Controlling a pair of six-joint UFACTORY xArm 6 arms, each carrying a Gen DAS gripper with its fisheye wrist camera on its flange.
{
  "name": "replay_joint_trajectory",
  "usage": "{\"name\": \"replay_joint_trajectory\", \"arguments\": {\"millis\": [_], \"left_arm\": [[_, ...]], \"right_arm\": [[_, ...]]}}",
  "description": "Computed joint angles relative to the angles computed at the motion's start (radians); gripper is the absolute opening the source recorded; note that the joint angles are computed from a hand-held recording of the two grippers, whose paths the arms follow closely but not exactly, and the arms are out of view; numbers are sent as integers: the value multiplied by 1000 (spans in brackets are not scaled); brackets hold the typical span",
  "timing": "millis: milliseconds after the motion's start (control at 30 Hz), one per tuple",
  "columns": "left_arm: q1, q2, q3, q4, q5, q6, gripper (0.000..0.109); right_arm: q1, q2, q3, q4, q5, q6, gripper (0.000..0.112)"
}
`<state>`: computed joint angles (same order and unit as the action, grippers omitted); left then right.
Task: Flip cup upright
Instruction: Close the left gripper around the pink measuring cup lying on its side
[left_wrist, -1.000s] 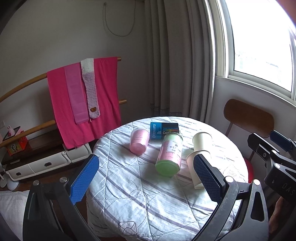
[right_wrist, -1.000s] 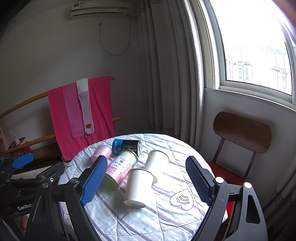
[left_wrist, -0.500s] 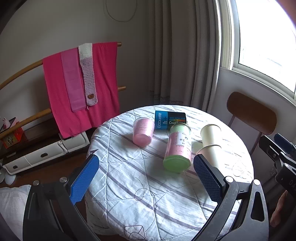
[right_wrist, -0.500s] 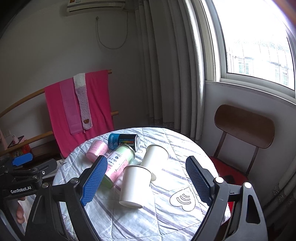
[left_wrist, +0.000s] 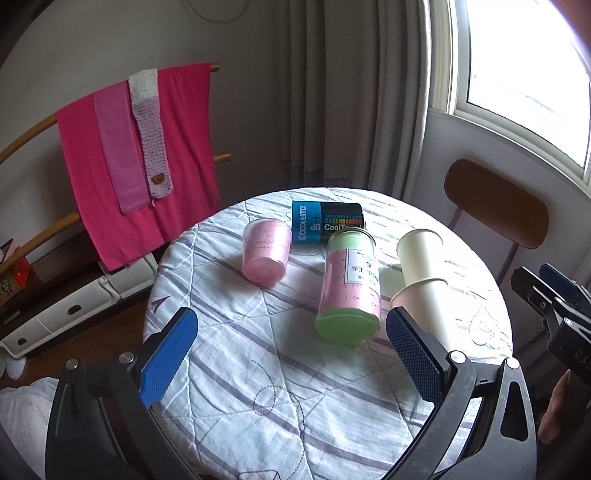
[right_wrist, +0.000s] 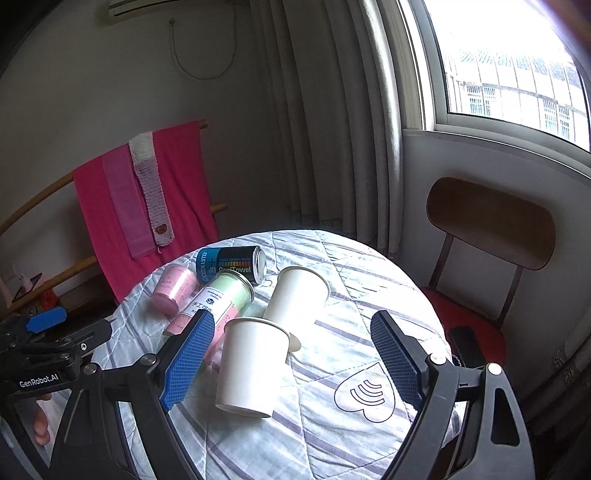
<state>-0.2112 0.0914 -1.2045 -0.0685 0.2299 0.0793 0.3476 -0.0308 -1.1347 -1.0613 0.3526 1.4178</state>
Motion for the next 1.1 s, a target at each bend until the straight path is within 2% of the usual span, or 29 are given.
{"name": "replay_joint_trajectory", "arguments": {"millis": [167, 400, 567, 933, 1000, 1100], "left_arm": [[21, 67, -85, 150, 22, -101, 103], [28, 188, -225, 166, 82, -59, 103], [36, 298, -369, 138, 154, -2, 103], [57, 567, -774, 42, 400, 114, 103], [63, 619, -858, -4, 460, 141, 103], [68, 708, -998, 4, 547, 126, 103]], "right_arm": [[-7, 26, -24, 20, -23, -29, 88], [0, 143, -153, 167, -2, -180, 88], [8, 257, -296, 363, 59, -347, 88], [26, 483, -615, 725, 243, -634, 88], [26, 521, -667, 764, 275, -664, 88], [27, 572, -739, 806, 323, -701, 88]]}}
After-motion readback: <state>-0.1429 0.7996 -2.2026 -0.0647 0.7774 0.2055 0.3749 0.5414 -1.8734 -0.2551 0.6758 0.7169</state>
